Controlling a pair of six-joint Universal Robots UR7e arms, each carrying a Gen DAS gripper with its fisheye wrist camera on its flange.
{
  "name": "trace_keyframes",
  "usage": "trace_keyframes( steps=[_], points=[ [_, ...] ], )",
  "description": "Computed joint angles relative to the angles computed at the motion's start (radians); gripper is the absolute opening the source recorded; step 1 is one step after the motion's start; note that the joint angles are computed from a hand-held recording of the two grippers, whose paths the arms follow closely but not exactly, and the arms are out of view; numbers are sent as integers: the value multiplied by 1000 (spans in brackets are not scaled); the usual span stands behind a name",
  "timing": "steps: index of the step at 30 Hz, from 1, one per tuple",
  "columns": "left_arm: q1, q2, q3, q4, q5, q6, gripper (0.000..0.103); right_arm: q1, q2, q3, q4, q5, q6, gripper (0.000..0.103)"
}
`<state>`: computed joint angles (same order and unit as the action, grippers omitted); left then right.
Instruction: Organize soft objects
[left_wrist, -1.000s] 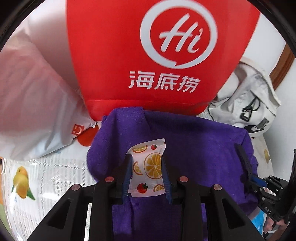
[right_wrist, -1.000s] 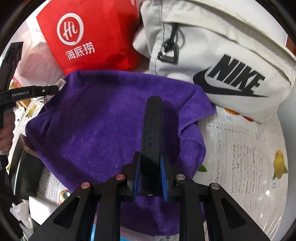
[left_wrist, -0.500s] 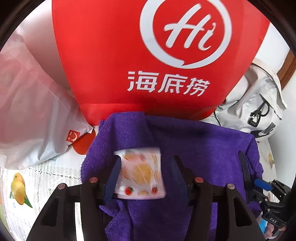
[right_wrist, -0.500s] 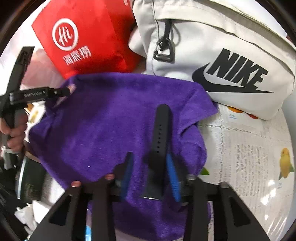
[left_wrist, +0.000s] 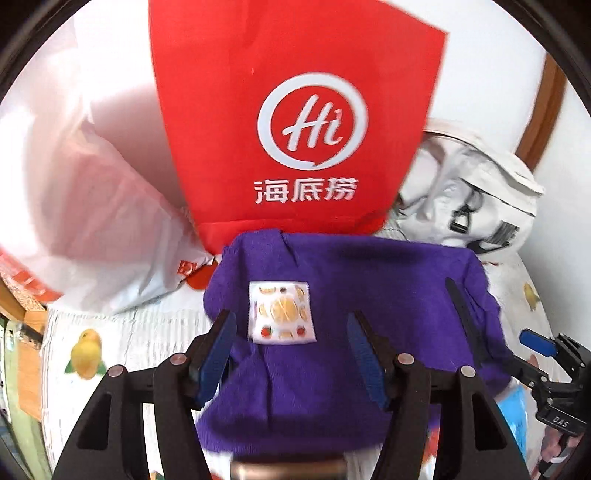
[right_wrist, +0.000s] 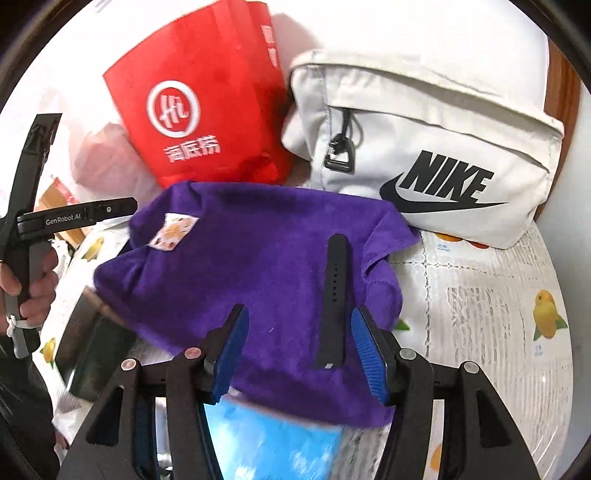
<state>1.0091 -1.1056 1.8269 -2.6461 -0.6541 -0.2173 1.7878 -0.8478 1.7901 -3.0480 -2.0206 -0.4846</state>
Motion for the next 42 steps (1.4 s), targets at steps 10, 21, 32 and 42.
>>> trace_keyframes(
  steps=[10, 21, 32, 42],
  points=[
    [-158, -208, 255, 62, 19, -185, 60, 48, -125, 217, -98, 18, 26, 58],
    [-321, -432, 509, 293, 26, -549, 60, 88, -263, 471, -201, -19, 53, 58],
    [-376, -548, 680, 387, -34, -778, 61, 18, -261, 673, -358, 93, -81, 80],
    [-384, -558, 739, 384, -74, -833, 61, -26, -162, 671, -407, 95, -176, 80]
  ],
)
